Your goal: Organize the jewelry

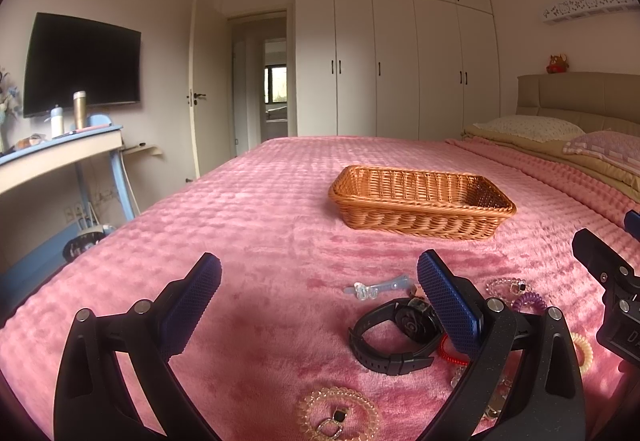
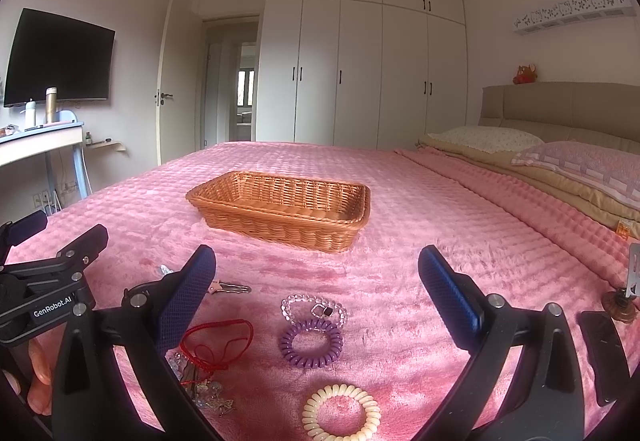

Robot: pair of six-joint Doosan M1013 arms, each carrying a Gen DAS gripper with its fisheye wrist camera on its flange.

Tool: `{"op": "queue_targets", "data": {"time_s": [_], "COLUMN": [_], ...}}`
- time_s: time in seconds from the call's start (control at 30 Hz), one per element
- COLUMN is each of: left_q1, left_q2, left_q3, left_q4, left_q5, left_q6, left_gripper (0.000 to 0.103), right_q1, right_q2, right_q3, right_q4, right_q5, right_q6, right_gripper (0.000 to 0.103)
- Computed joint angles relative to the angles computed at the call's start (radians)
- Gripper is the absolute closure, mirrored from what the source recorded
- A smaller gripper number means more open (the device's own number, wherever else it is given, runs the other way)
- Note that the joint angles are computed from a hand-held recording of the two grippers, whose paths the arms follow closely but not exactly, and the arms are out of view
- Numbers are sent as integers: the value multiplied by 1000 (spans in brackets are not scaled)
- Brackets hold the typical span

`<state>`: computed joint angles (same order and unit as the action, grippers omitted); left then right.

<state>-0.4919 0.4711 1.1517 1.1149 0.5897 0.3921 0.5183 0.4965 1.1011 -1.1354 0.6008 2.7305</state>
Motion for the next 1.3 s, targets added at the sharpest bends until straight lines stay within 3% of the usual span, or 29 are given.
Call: {"op": "queue_targets", "data": {"time_s": [0.43, 0.5, 0.6, 0.8, 0.87, 0.97, 1.03, 1.13, 1.23, 1.3], "left_q1": [8, 22, 54, 121, 132, 140, 137, 131, 132, 137], "left_q2": [-5, -9, -26, -58, -62, -66, -57, -41, -22, -19], "left_q3": [0, -4, -8, -7, -5, -3, -15, -33, -50, -48], "left_q4": [-47, -127, -377, -749, -798, -918, -969, -1018, -1070, -1115], "left_q5": [-17, -33, -48, 30, 50, 67, 109, 167, 215, 224], "left_q6": [12, 49, 224, 485, 525, 635, 705, 783, 844, 881], "left_gripper": [8, 8, 9, 13, 20, 21, 29, 49, 52, 68], "right_q1": [0, -3, -7, -31, -41, -49, -57, -72, -97, -107], "right_q2": [12, 11, 14, -1, -14, -27, -33, -40, -49, -46], "right_q3": [-20, -19, -34, -37, -25, -12, -7, -1, 10, 5], "right_q4": [28, 38, 91, 284, 360, 435, 494, 586, 716, 785], "right_q5": [28, 30, 63, 115, 117, 126, 141, 165, 181, 205], "right_q6": [-32, -36, -92, -265, -327, -407, -459, -517, -575, -619], "right_gripper": [6, 6, 6, 10, 12, 23, 33, 46, 53, 57]}}
